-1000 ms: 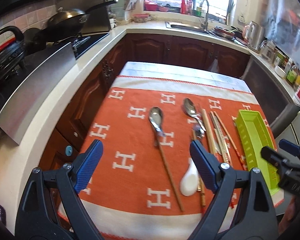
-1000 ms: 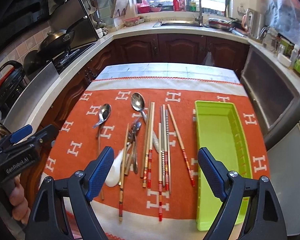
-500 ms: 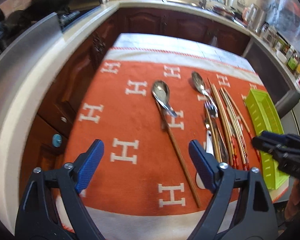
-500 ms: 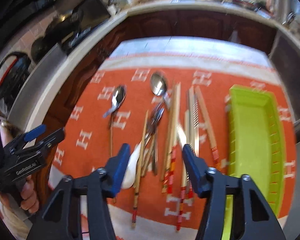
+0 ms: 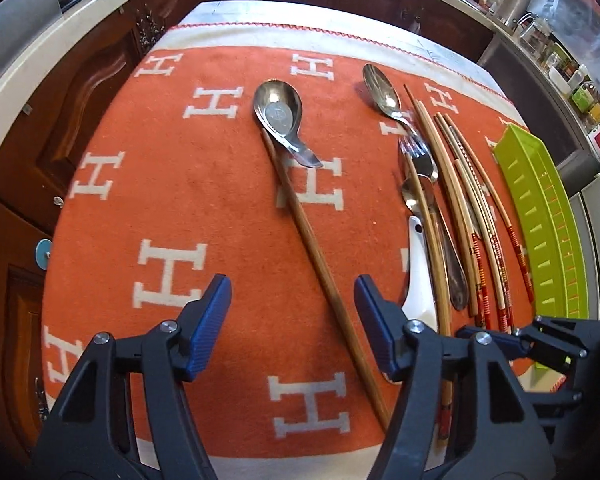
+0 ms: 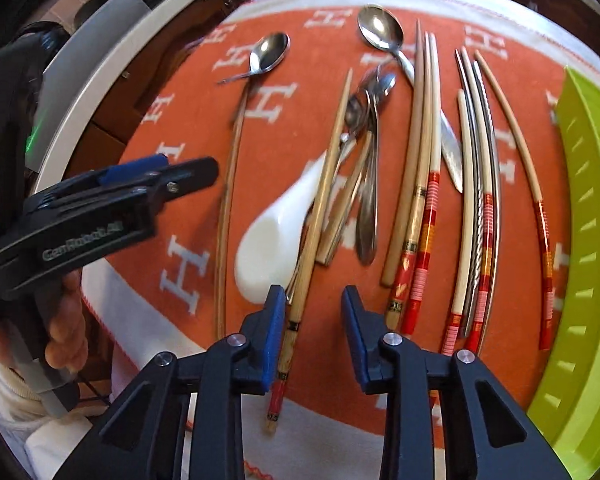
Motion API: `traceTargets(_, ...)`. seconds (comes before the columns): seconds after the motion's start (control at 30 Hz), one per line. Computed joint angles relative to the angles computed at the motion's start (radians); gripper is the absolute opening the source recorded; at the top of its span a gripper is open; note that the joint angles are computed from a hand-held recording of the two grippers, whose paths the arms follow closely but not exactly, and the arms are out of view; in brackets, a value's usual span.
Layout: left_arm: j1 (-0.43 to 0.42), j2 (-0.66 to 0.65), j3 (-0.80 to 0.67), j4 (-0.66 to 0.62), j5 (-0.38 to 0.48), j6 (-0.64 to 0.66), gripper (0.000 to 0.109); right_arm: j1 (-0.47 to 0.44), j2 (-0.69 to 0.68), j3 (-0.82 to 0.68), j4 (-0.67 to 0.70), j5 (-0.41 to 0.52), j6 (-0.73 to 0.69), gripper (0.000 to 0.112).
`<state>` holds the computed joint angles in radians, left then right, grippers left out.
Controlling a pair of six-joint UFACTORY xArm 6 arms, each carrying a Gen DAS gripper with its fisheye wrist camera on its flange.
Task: Organize utensils
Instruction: 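Grasp a red-tipped bamboo chopstick with the right tool while the left tool grasps a plain brown chopstick, then carry both chopsticks over the green tray and open both tools to drop them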
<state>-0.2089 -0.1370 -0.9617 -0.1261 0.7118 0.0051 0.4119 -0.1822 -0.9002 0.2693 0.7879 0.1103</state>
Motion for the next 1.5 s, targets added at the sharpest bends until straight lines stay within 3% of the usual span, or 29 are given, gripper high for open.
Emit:
traceTargets(0.07,-0.003,0.021,-0.018,0.017,0.014,-0.023,0.06,0.011,0.009,0.007,-0.004,-0.018,-0.001,0.025)
traceTargets(0.13,-0.011,0.036,-0.023,0.035,0.017,-0.047,0.052,0.018,0.011,0.018,0.027,-0.035,-0.027,0.012)
traceTargets(0.27,-0.033,0.037,-0.011,0.133,-0.013,-0.138,0.039,0.032,0.008,0.034,0.045,-0.054,-0.04,0.008)
traceTargets(0.33,-0.033,0.038,-0.011,0.134,-0.018,-0.141,0.008,0.017,-0.012,0.027,0.054,-0.024,-0.05,0.007)
traceTargets(0.57,-0.01,-0.013,0.02,0.094,-0.01,-0.132,0.005,-0.005,-0.095,0.084,0.086,-0.048,-0.053,0.007)
traceTargets(0.63,-0.002,-0.048,0.033,0.088,-0.002,-0.122,0.005,-0.036,-0.13,0.07,0.093,-0.002,-0.06,0.007)
traceTargets(0.83,0.0,-0.202,0.065,0.05,0.037,-0.086,0.005,-0.082,-0.228,0.088,0.127,0.019,-0.046,0.007)
traceTargets(1.0,-0.039,-0.236,-0.012,-0.024,0.079,-0.039,0.005,-0.15,-0.333,0.103,0.141,0.06,-0.032,0.007)
traceTargets(1.17,-0.159,-0.171,-0.146,-0.105,0.096,0.015,0.005,-0.253,-0.428,0.11,0.121,0.098,-0.025,0.007)
traceTargets(1.4,-0.366,0.069,-0.38,-0.116,0.097,0.006,0.005,-0.451,-0.477,0.094,0.031,0.14,-0.021,0.007)
traceTargets(1.5,-0.408,0.175,-0.471,-0.139,0.134,-0.026,0.005,-0.528,-0.463,0.089,-0.015,0.163,-0.028,0.007)
